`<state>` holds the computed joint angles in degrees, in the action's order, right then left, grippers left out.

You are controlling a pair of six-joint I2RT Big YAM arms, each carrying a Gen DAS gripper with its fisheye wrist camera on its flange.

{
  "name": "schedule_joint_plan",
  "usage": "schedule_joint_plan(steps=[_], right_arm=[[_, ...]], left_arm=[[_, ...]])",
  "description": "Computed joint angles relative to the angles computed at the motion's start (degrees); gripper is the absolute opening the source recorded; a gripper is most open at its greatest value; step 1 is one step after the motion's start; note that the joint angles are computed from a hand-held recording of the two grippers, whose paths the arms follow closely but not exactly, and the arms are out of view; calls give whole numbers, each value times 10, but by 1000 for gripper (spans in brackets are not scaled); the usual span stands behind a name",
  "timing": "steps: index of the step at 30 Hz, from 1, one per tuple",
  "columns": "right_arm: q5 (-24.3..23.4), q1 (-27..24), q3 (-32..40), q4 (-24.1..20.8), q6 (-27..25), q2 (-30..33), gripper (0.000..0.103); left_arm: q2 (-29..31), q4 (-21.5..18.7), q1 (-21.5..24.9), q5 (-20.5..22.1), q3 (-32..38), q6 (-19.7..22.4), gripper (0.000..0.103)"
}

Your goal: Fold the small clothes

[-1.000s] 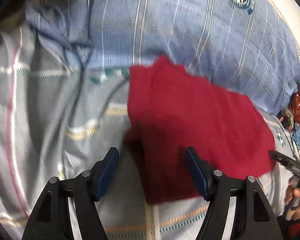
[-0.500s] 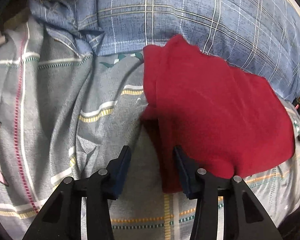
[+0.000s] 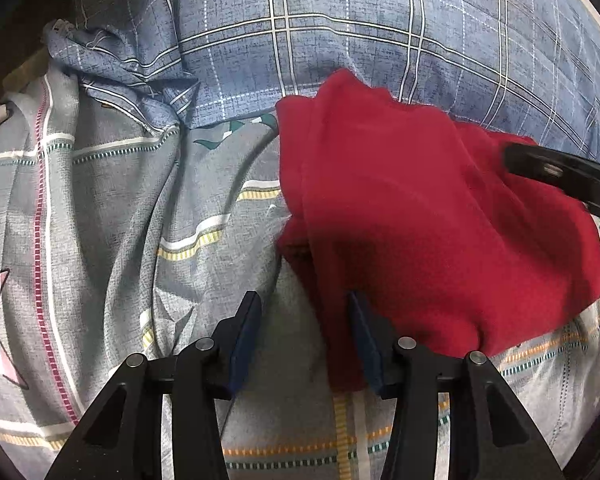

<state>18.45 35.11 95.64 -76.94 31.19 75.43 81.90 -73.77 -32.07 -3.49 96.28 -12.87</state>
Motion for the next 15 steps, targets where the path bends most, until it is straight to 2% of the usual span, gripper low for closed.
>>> schedule_joint_plan(steps=[9, 14, 15], right_arm=[[-57, -18, 70, 65, -28, 108, 44], [-87, -35, 128, 61, -23, 178, 45], [-103, -41, 139, 57, -14, 197, 48]], left_arm=[[10, 2, 12, 21, 4, -7, 53], [6, 12, 19, 29, -6, -7, 58], [5, 15, 21, 29, -8, -8, 59]])
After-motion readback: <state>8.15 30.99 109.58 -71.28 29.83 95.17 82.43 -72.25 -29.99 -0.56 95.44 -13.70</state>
